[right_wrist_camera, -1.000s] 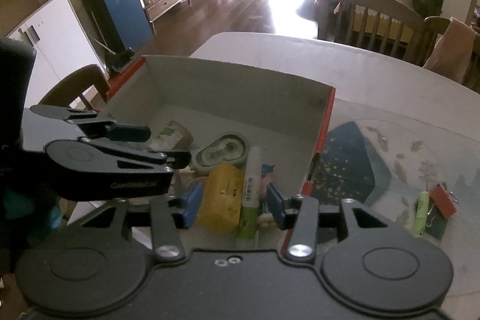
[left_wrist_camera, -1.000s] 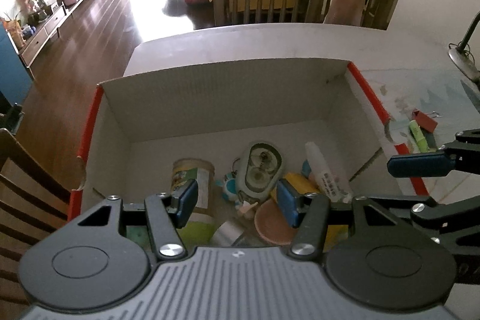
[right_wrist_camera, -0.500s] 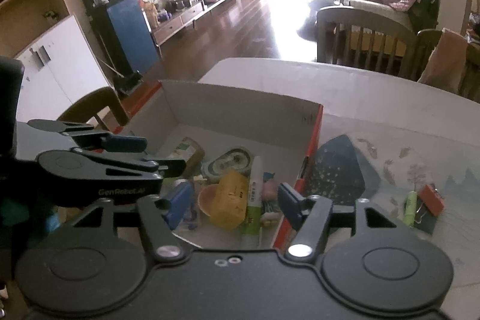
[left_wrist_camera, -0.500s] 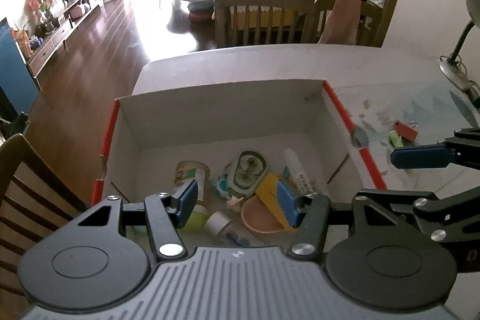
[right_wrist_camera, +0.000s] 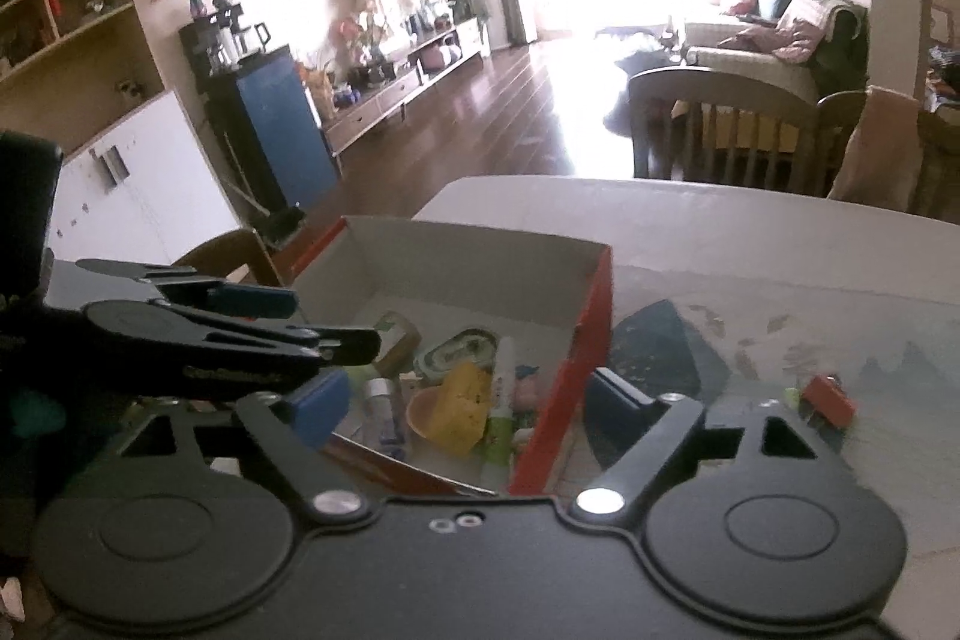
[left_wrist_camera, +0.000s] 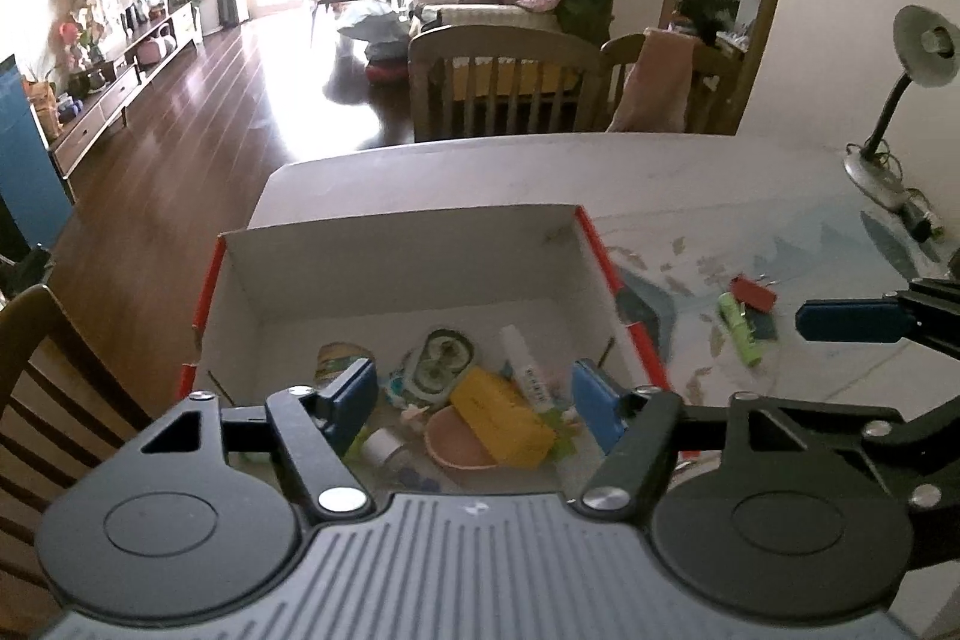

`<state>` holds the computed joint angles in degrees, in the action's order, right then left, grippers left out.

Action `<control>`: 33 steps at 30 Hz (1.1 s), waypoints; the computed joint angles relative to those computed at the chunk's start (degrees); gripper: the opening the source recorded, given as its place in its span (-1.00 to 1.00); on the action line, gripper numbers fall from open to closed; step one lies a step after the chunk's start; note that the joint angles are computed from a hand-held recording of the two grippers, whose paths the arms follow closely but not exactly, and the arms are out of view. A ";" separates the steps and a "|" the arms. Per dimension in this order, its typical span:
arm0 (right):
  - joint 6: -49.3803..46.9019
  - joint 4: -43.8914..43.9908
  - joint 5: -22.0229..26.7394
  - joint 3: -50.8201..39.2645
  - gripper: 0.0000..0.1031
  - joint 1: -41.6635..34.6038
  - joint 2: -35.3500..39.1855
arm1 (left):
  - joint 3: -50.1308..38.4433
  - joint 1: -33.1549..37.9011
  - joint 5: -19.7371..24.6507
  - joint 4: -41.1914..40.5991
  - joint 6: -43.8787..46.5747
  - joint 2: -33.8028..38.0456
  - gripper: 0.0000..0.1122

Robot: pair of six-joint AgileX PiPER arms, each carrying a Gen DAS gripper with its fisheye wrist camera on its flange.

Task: Organize rigid objects
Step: 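Withdraw both grippers from the box toward the green marker and binder clip, then grasp the green marker with the left gripper while the right reaches for the pink binder clip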

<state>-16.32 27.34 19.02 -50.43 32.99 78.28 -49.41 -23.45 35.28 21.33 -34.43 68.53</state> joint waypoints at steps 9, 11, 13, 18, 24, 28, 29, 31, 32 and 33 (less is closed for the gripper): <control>-18.68 14.72 3.97 5.66 0.86 -10.33 -6.03 | -1.74 -7.59 0.87 5.81 -11.05 1.96 0.45; -22.82 16.93 5.68 6.63 0.86 -13.67 -7.17 | -2.33 -9.38 1.07 7.56 -14.04 3.13 0.45; -26.84 19.12 7.45 7.61 0.86 -17.05 -8.08 | -3.04 -10.90 0.73 8.89 -16.55 4.60 0.47; -35.19 22.61 12.31 8.88 0.87 -26.47 -8.66 | -5.37 -14.54 0.02 11.96 -21.92 9.16 0.51; -44.14 25.85 15.31 8.65 0.86 -36.71 -5.99 | -9.39 -17.60 -1.79 15.04 -27.69 16.44 0.55; -50.02 27.86 15.91 7.12 0.86 -41.69 -2.12 | -12.57 -19.17 -2.93 15.70 -30.61 21.86 0.67; -50.89 27.95 15.70 6.41 0.86 -42.44 -0.85 | -13.31 -19.41 -3.48 15.58 -30.95 23.23 0.68; -52.45 28.11 15.75 4.86 0.86 -43.69 1.70 | -15.03 -20.08 -3.74 15.83 -32.01 26.03 0.69; -53.27 28.14 15.75 4.05 0.86 -44.30 3.00 | -15.69 -20.35 -3.87 15.93 -32.55 27.10 0.69; -54.36 28.37 15.74 3.22 0.86 -44.88 4.38 | -16.68 -20.47 -4.15 15.88 -33.01 28.61 0.73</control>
<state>-70.68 55.72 34.76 -47.21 -11.89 82.66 -66.09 -43.92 31.12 37.21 -67.44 97.14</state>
